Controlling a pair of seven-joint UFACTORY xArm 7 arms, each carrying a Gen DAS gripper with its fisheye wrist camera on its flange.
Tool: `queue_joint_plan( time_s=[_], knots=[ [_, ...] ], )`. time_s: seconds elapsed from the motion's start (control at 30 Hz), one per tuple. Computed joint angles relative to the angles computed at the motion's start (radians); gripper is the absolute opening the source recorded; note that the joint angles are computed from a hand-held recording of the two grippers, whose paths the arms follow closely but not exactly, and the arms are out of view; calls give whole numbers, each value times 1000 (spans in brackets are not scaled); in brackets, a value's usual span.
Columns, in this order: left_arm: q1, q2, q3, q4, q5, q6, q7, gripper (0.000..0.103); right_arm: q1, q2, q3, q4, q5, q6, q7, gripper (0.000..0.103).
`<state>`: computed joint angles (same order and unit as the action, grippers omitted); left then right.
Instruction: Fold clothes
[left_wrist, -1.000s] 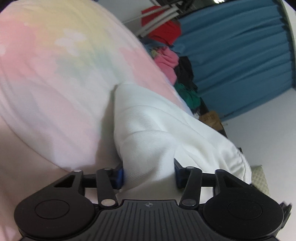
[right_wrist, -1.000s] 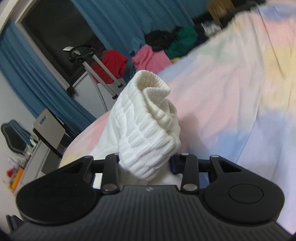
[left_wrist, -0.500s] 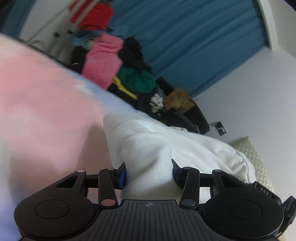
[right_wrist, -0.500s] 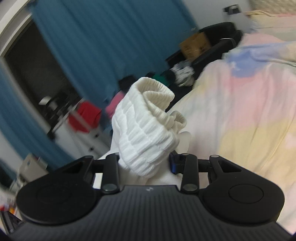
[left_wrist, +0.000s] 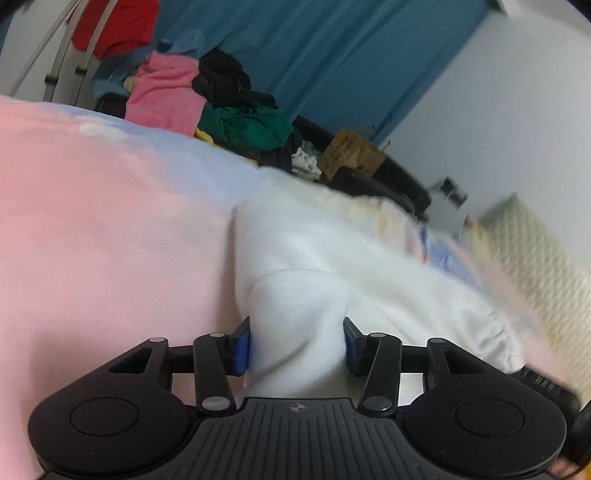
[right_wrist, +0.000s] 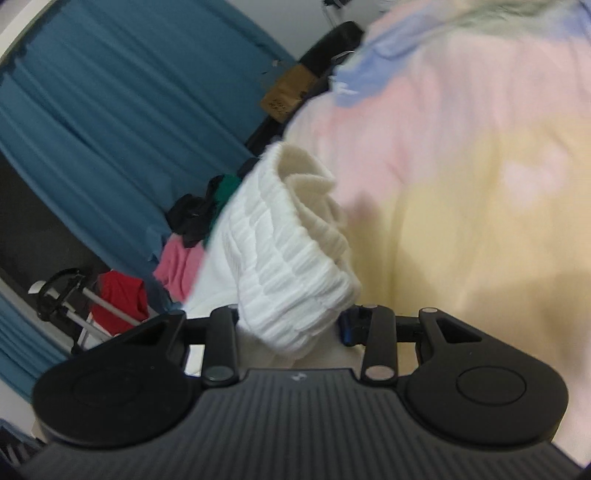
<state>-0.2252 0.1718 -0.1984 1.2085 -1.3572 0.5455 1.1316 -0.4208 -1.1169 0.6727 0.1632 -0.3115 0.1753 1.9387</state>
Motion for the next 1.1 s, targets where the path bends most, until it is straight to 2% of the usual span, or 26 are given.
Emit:
queue_joint_plan(
  time_s=[0.03, 0.1, 0.17, 0.23, 0.3, 0.33, 0.43, 0.53, 0.67, 0.7, 0.73, 0.83, 0.97, 1.0, 1.03, 1.1],
  knots=[
    [-1, -11, -5, -26, -29, -20, 53, 53, 18, -15, 28, -17, 20, 14, 43, 42],
    [-13, -33, -7, -58, -48, -54, 94, 65, 56, -24, 61, -41, 44, 44, 119, 49],
    [-29, -77, -1, -88, -8, -88, 79, 73, 101, -14, 25, -37, 35, 101, 118, 56],
    [-44, -130, 6, -119, 44, -111, 60, 74, 160, -10, -52, -8, 20, 186, 69, 57],
    [-59, -184, 16, -146, 105, -123, 23, 82, 224, -11, -128, 56, 7, 330, -8, 57],
    [-65, -219, 24, -161, 131, -120, 4, 82, 252, -12, -158, 88, -1, 391, -48, 57],
    [-87, -336, 57, -208, 198, -93, -46, 83, 317, -26, -205, 184, -14, 561, -145, 57],
    [-115, -460, 90, -256, 245, -77, -77, 90, 353, -37, -186, 294, -31, 724, -211, 57],
    [-137, -617, 119, -293, 338, -42, -165, 97, 376, -40, -165, 419, -68, 849, -307, 57],
    [-141, -656, 127, -301, 361, -28, -189, 99, 380, -45, -160, 447, -70, 872, -326, 60],
    [-145, -698, 136, -311, 382, -13, -209, 102, 382, -49, -154, 476, -74, 892, -345, 69],
    [-157, -815, 159, -344, 439, 1, -253, 103, 377, -58, -117, 563, -94, 948, -414, 81],
    [-176, -959, 205, -380, 518, 43, -301, 103, 349, -44, -44, 709, -105, 1039, -535, 81],
    [-179, -994, 216, -390, 540, 53, -311, 103, 340, -36, -28, 740, -103, 1052, -563, 83],
    [-182, -1029, 227, -400, 564, 68, -322, 103, 329, -30, -8, 771, -97, 1066, -584, 90],
    [-186, -1093, 251, -419, 607, 96, -353, 103, 307, -29, 30, 818, -82, 1081, -613, 90]
  ],
)
